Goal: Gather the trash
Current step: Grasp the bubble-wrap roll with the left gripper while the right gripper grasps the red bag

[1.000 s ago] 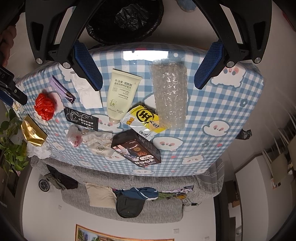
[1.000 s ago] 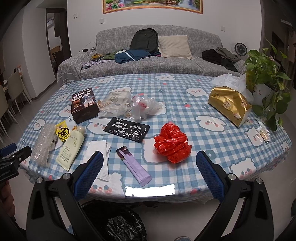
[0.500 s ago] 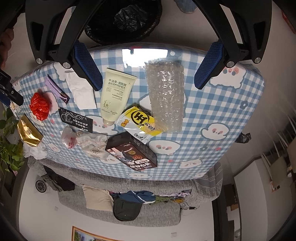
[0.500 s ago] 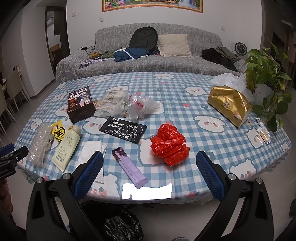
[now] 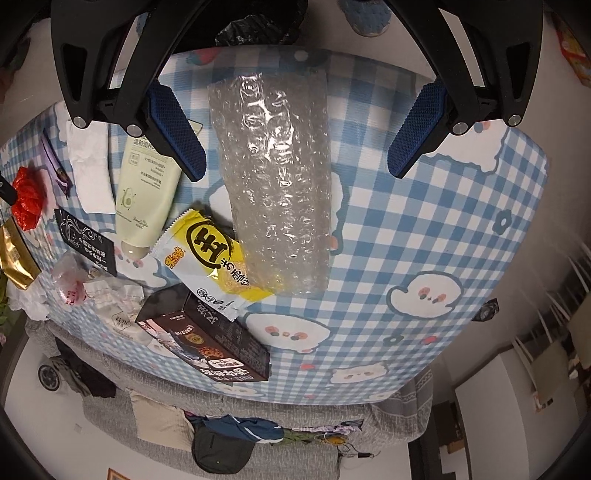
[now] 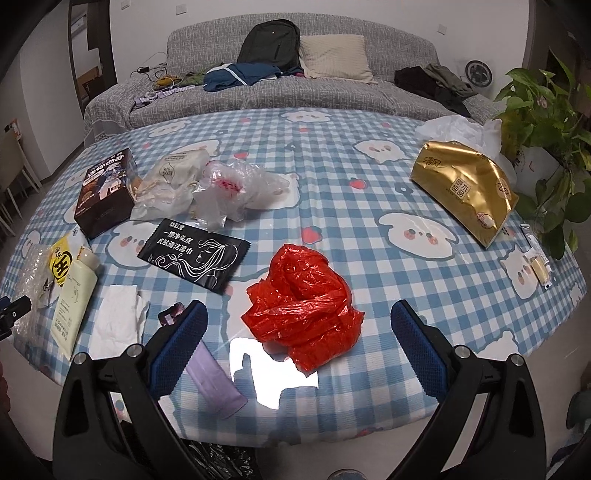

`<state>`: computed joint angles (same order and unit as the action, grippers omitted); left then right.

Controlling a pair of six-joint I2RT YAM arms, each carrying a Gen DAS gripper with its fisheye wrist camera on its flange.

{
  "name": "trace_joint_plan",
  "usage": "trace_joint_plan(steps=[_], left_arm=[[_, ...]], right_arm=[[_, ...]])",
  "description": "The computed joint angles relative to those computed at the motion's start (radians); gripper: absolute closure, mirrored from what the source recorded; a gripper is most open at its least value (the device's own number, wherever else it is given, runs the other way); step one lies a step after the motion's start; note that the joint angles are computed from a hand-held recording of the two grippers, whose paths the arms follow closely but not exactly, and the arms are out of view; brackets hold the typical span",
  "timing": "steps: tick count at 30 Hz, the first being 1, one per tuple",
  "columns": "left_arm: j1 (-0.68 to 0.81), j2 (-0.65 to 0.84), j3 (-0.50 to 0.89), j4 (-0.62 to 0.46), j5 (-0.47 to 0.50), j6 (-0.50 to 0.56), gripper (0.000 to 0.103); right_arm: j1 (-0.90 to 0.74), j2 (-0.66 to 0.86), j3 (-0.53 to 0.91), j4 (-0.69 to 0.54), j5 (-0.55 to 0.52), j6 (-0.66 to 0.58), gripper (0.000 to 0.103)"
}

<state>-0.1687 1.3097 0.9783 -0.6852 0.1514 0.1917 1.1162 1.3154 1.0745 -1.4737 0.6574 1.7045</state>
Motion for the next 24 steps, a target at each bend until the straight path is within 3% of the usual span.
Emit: trace_joint_plan(steps=[9,13,17,24], left_arm=[[-0.043,0.107,0.058,0.004,-0.037,-0.011,0.015],[-0.047,0.153,0.082,-0.009,-0.043,-0.017,0.024],[-0.055,0.175,0.092,-0.009,-0.057,-0.013,0.038],[-0.061,0.174,0.106,-0.027,-0.076,-0.02,0.061]], right_arm=[[-0.114,-0.026,-0.059,0.129,-0.043,-0.141,0.018],[-0.158,-0.037,-0.08,0.172,-0.064,-0.183,0.026],[-0.192,-0.043,-0.095,0.19,-0.089,-0.209,0.038],[-0.204,-0.039,-0.095,0.183,-0.105,-0.211,0.05]])
